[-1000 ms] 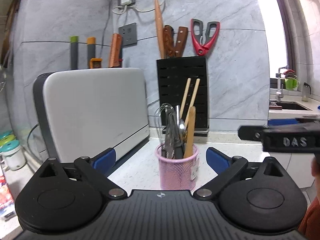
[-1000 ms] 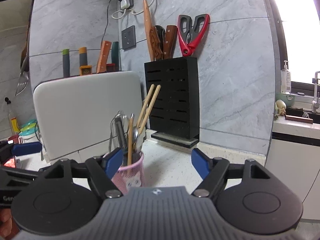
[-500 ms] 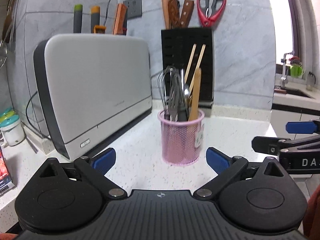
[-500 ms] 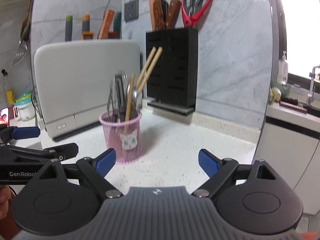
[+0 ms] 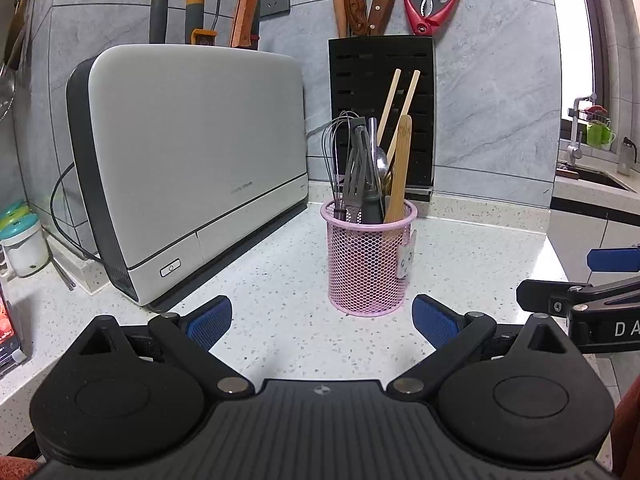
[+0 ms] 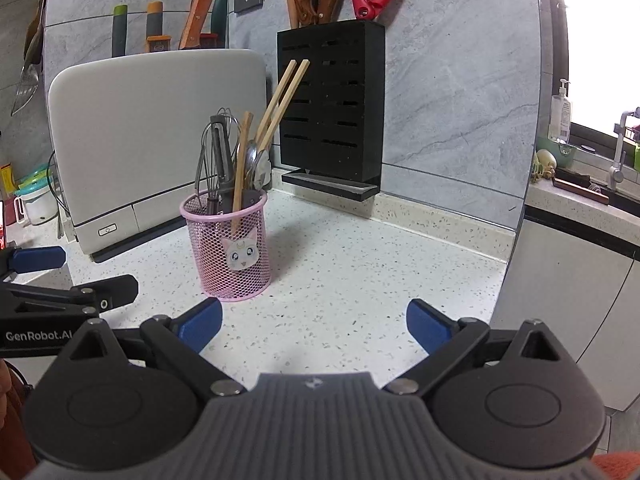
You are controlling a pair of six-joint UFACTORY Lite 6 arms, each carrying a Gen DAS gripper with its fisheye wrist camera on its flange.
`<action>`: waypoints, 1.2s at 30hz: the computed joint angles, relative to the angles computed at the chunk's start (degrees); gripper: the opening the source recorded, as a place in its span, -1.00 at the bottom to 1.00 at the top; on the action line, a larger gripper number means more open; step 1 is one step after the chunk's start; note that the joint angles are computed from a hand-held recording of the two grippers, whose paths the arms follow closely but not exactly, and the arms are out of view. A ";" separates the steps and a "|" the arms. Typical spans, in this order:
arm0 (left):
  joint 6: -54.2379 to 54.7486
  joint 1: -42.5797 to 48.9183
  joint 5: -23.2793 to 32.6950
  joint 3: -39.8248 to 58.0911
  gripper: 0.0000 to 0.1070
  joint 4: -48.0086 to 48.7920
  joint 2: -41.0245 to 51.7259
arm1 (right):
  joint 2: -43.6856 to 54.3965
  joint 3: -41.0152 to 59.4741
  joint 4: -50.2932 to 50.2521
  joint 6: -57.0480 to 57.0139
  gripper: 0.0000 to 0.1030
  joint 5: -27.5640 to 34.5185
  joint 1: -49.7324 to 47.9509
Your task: Organize utensils
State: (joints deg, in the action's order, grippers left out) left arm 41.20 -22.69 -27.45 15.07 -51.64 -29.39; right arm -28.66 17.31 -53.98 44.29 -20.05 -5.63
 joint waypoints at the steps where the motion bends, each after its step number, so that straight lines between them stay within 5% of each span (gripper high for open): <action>1: 0.05 -0.05 -0.08 0.01 0.93 -0.07 0.04 | -0.04 -0.01 0.01 0.03 0.87 0.04 0.03; 36: -0.74 0.50 0.24 -0.22 0.93 0.33 -0.36 | 1.50 0.53 0.25 -0.35 0.89 0.26 0.62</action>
